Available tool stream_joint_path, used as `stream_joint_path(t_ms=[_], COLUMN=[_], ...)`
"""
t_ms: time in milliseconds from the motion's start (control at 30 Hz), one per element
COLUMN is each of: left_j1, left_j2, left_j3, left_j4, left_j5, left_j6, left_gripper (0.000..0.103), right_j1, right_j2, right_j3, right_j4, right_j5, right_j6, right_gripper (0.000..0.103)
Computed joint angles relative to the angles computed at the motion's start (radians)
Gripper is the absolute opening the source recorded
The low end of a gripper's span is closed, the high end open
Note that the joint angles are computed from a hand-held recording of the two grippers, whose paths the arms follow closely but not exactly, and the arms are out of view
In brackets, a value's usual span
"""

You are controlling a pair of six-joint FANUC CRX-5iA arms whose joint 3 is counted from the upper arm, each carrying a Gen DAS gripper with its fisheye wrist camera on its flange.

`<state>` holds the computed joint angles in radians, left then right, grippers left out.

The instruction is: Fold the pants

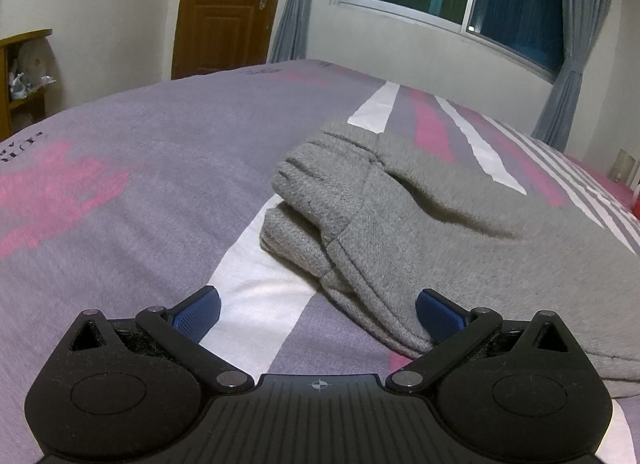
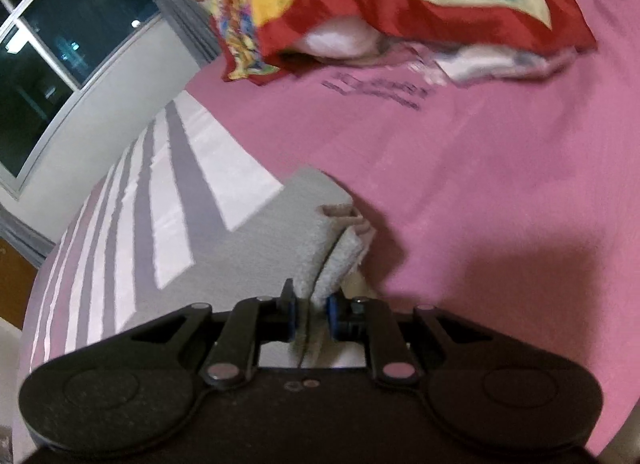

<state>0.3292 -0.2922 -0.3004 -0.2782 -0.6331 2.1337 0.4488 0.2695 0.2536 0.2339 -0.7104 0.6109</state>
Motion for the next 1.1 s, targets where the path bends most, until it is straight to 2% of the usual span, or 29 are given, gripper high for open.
stream_joint_path(t_ms=[67, 167, 267, 400, 500, 633, 833, 900, 967, 1100], left_j1=[-0.010, -0.033, -0.088, 0.029, 0.106, 0.142, 0.179, 0.193, 0.223, 0.256], left_j2=[0.001, -0.039, -0.065, -0.144, -0.211, -0.284, -0.380, -0.421, -0.459, -0.506], left_j3=[0.020, 0.026, 0.063, -0.001, -0.063, -0.115, -0.180, -0.202, -0.225, -0.247], left_j4=[-0.014, -0.075, -0.235, -0.118, -0.007, 0.052, 0.132, 0.142, 0.168, 0.167], left_j5=[-0.033, -0.068, -0.181, -0.186, -0.159, -0.163, -0.198, -0.220, -0.245, -0.296], left_j6=[-0.001, 0.085, 0.219, 0.121, -0.010, -0.049, -0.096, -0.104, -0.137, -0.142], left_gripper=[0.103, 0.103, 0.103, 0.103, 0.103, 0.103, 0.103, 0.103, 0.103, 0.103], right_j1=[0.018, 0.047, 0.079, 0.128, 0.164, 0.220, 0.315, 0.340, 0.364, 0.408], right_j2=[0.008, 0.036, 0.072, 0.144, 0.198, 0.291, 0.453, 0.481, 0.478, 0.412], right_j3=[0.029, 0.096, 0.175, 0.315, 0.415, 0.572, 0.808, 0.834, 0.807, 0.649], right_j4=[0.020, 0.048, 0.060, 0.044, 0.010, -0.069, -0.197, -0.232, -0.242, -0.190], right_j5=[-0.014, -0.045, -0.075, -0.121, -0.143, -0.189, -0.319, -0.351, -0.345, -0.245], right_j6=[0.006, 0.023, 0.077, 0.182, 0.261, 0.378, 0.587, 0.646, 0.688, 0.737], right_gripper=[0.014, 0.014, 0.014, 0.014, 0.014, 0.014, 0.014, 0.014, 0.014, 0.014])
